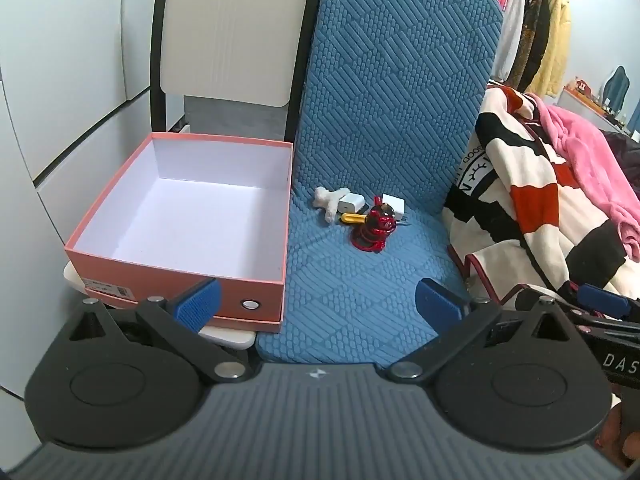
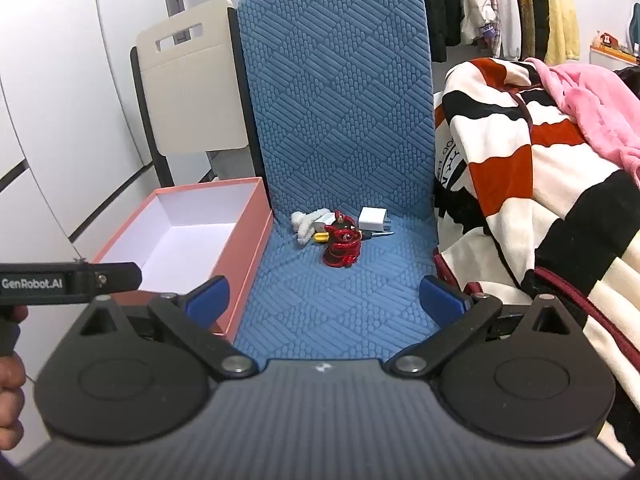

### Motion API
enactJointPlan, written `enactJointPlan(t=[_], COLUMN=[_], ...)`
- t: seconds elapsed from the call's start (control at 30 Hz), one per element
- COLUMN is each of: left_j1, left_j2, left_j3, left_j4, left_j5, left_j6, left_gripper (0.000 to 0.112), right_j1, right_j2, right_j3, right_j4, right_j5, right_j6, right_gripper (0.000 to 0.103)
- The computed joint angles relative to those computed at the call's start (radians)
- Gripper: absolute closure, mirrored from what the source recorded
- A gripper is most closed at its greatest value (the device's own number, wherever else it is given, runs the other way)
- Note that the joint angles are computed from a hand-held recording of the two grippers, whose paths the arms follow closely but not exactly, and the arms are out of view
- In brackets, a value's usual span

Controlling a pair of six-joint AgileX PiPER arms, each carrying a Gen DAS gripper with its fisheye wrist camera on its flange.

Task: Organize rigid objects
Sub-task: 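Move both tools toward the small objects on the blue seat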

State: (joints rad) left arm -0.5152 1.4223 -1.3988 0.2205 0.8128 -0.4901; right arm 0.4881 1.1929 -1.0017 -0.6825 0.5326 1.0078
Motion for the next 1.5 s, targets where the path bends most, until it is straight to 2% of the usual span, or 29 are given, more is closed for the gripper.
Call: enactJointPlan(t=[0.47, 0.73, 1.0, 1.37, 1.5], left_j1=[-0.028, -0.059, -0.096, -0.174, -0.175], left_j2=[0.056, 0.096, 0.145, 0.205, 0.239], left_j3=[-0.048, -0.082, -0.111, -0.145, -0.180], left_j4=[0.017, 0.064, 0.114, 0.226, 0.191], left_j5=[0.025, 0.038, 0.053, 0.083, 0.089], left_j6=[-0.009, -0.054, -0.140, -0.285, -0.257], left_gripper=[0.009, 0.009, 0.009, 0.009, 0.009], right_j1=[-0.047, -0.118, -0.200, -0.352, -0.398], right_j2=[-0.002, -0.006, 0.002, -0.015, -0.003], right_j3=[0.020, 0.041, 0.058, 0.107, 0.107], right_j4=[0.056, 0.181, 0.436, 0.990, 1.132], right_j5=[-0.038, -0.103, -0.169, -0.202, -0.200], right_j6=[-0.053, -0.181, -0.476, -1.089, -1.240], right_gripper=[0.000, 0.000, 0.000, 0.000, 0.000])
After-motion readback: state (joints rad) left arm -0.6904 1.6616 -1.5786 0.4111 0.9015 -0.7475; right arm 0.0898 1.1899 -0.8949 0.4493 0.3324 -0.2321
